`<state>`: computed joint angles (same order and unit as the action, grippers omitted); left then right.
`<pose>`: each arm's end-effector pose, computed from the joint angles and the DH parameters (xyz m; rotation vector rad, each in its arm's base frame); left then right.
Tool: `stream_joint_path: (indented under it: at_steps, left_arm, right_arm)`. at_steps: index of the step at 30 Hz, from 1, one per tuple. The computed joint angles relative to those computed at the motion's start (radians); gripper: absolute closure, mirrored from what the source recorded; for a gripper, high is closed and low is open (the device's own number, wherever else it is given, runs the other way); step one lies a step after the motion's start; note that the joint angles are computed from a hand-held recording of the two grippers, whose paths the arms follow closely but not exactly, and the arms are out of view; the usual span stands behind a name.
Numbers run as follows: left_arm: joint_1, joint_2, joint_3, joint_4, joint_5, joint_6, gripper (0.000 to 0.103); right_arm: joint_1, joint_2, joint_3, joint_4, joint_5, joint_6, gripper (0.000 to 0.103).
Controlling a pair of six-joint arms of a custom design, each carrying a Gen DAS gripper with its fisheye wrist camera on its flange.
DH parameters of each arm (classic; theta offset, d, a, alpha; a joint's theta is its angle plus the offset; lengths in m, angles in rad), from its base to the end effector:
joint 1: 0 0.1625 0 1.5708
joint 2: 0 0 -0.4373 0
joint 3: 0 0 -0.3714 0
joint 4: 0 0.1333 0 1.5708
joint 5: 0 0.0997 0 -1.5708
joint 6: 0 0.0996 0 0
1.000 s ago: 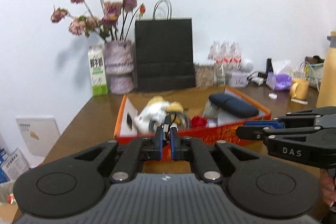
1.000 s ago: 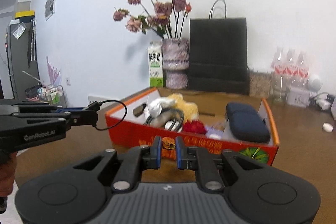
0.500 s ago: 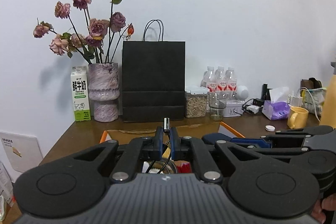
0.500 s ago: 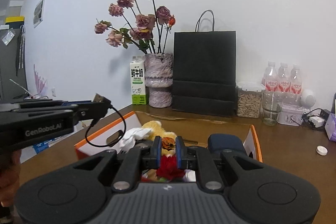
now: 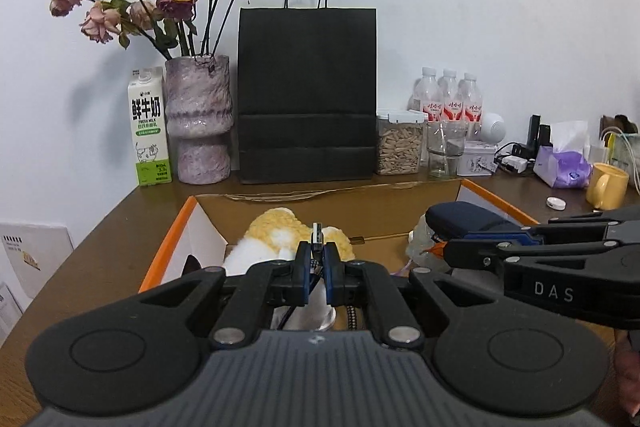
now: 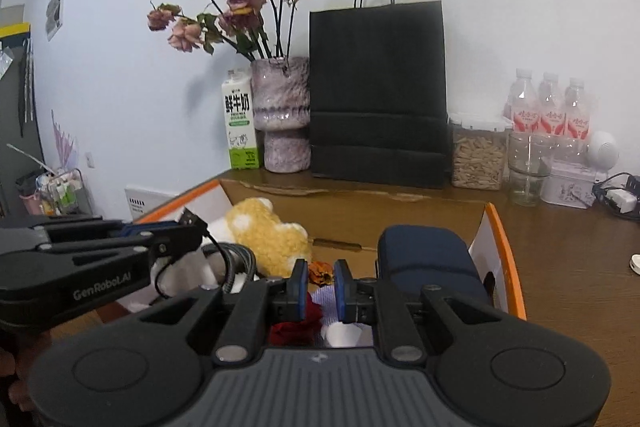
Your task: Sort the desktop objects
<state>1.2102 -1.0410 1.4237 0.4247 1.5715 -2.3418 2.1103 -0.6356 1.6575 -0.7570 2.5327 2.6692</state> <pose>-0.0738 -0.5732 0.2603 1.5212 2.3202 -1.0871 0.3394 -0.4664 -0.0059 0.2473 -1.9491 1.4269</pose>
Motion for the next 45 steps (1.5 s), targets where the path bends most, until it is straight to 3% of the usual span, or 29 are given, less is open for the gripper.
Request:
stream_joint_path:
  at_steps: [5, 7, 8, 9, 11, 13, 28, 41, 45]
  left_arm:
    - [0.002, -0.033, 0.056, -0.077, 0.004, 0.021, 0.09]
    - [-0.002, -0.05, 0.08, -0.11, -0.001, 0.022, 0.071]
    - [-0.005, -0.061, 0.096, -0.134, -0.01, 0.021, 0.042]
    - [-0.011, -0.072, 0.113, -0.164, -0.024, 0.018, 0.026]
    - [-0.014, -0.1, 0.154, -0.239, -0.041, 0.018, 0.016]
    - [-0.014, -0.113, 0.168, -0.274, -0.049, -0.005, 0.0]
    - [-0.02, -0.124, 0.191, -0.304, -0.077, 0.003, 0.0]
    - [-0.013, -0.121, 0.209, -0.318, -0.052, 0.007, 0.0]
    - [-0.013, -0.136, 0.217, -0.303, -0.055, -0.006, 0.0]
  right_arm:
    - [0.001, 0.012, -0.008, 0.014, 0.022, 0.026, 0.088]
    - [0.014, 0.016, 0.009, -0.065, 0.039, -0.037, 0.069]
    - [0.021, 0.017, 0.018, -0.107, 0.049, -0.069, 0.042]
    - [0.029, 0.02, 0.031, -0.169, 0.061, -0.113, 0.02]
    - [0.044, 0.025, 0.065, -0.332, 0.086, -0.234, 0.008]
    - [0.053, 0.026, 0.093, -0.437, 0.087, -0.302, 0.001]
    - [0.058, 0.036, 0.105, -0.495, 0.112, -0.35, 0.0]
    - [0.066, 0.051, 0.154, -0.686, 0.107, -0.459, 0.0]
    - [0.09, 0.056, 0.147, -0.699, 0.146, -0.467, 0.0]
